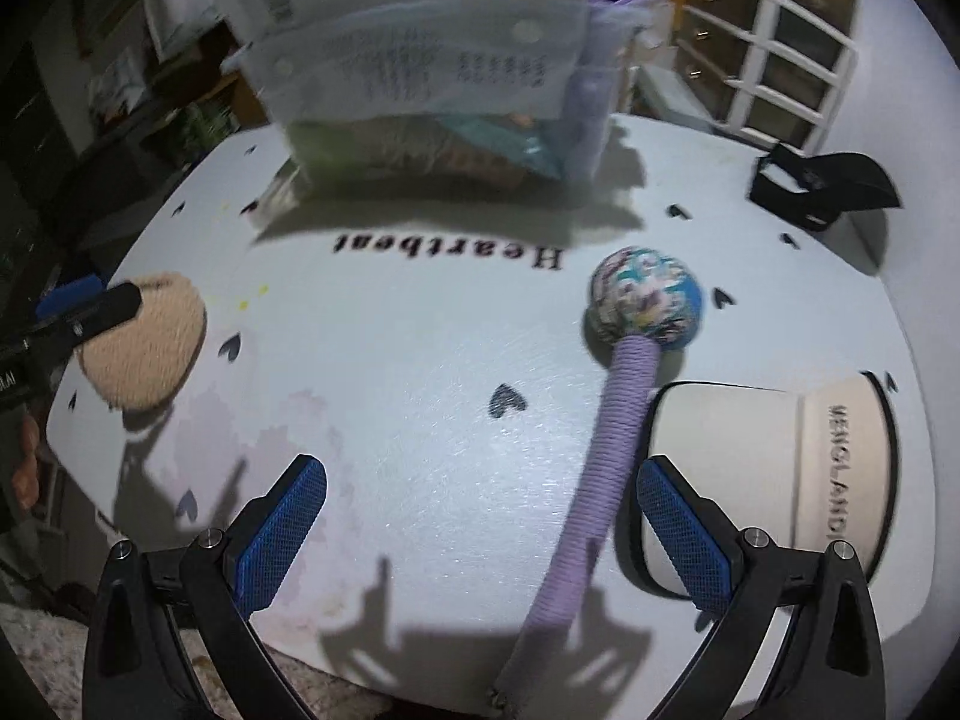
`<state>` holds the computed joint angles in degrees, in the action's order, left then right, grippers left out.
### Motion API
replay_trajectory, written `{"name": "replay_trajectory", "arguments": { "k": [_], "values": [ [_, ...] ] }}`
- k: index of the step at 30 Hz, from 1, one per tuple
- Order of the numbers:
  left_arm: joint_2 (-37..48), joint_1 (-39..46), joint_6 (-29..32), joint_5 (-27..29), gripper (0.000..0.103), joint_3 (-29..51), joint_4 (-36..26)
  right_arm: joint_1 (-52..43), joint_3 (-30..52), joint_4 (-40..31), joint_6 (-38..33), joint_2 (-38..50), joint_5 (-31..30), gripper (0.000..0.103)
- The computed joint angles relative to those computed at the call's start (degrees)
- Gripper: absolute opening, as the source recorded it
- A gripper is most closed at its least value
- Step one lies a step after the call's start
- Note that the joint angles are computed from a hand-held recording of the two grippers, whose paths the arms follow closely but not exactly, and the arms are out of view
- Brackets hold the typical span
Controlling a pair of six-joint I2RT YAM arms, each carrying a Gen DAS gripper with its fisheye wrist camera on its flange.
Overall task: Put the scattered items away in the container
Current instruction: 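Withdraw both grippers from the box and turn toward the beige earmuffs, then move the left gripper to the beige earmuffs and close on them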
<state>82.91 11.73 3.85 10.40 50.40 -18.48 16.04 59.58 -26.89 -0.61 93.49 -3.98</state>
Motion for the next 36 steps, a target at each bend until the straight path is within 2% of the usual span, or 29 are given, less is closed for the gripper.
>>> {"name": "replay_trajectory", "arguments": {
  "k": [7, 12, 19, 24, 30, 34, 36],
  "values": [
    [2.2, 10.4, 3.9, 0.0, 0.102, -0.8, 1.7, 4.9, 4.6, -0.5, -0.1, 5.5, 0.6, 0.103],
    [5.5, 19.6, 7.3, 0.3, 0.102, 0.0, 3.4, 9.7, 11.2, -1.4, 2.1, 11.0, 1.0, 0.103],
    [12.8, 28.5, 10.4, 1.9, 0.101, 3.4, 4.3, 16.0, 21.9, -3.1, 4.4, 18.7, 1.1, 0.103],
    [15.4, 33.0, 10.6, 3.7, 0.101, 6.0, 4.6, 19.1, 31.5, -5.6, 6.2, 25.0, 0.2, 0.103],
    [24.4, 35.4, 13.0, 0.7, 0.101, 14.2, 4.9, 22.1, 46.2, -12.8, 7.6, 34.8, -0.8, 0.103],
    [32.6, 34.4, 17.4, 0.6, 0.101, 22.0, -0.6, 24.5, 55.1, -17.9, 6.4, 41.5, 0.1, 0.103],
    [34.2, 33.4, 20.0, 1.6, 0.101, 23.2, -2.1, 25.6, 59.8, -21.3, 5.9, 45.4, 1.2, 0.103]
  ]
}}
